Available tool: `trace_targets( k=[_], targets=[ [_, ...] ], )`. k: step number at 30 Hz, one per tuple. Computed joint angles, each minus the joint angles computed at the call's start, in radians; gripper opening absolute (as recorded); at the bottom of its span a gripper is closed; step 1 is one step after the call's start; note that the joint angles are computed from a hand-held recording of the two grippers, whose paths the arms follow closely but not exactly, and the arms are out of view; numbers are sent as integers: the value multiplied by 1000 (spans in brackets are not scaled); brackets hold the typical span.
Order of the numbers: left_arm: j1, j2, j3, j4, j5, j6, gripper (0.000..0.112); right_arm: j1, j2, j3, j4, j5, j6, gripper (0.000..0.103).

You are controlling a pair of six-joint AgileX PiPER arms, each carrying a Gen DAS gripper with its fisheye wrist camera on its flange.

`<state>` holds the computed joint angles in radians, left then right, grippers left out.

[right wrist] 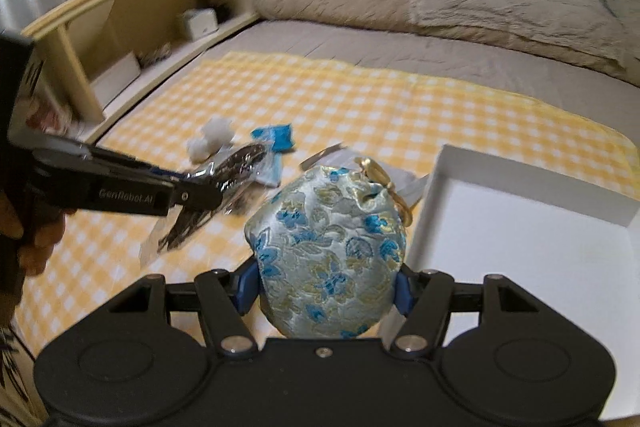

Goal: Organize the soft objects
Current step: 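Carry both bags into the white box and open both tools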

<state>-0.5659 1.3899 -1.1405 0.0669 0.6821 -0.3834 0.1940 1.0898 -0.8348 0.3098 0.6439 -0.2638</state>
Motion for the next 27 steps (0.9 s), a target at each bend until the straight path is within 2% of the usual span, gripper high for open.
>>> trace_targets(
  k=[18,25,27],
  targets=[
    [-216,223,-164,-11,-130,-296,20,-380,-26,5,81,59,-88,64],
    [-275,325,-220,104,-145,-508,21,-539,-6,15,148,86,-189,64],
    [-277,353,-233,96,-145,-520,21,-578,8,13,164,94,-208,64]
  ],
)
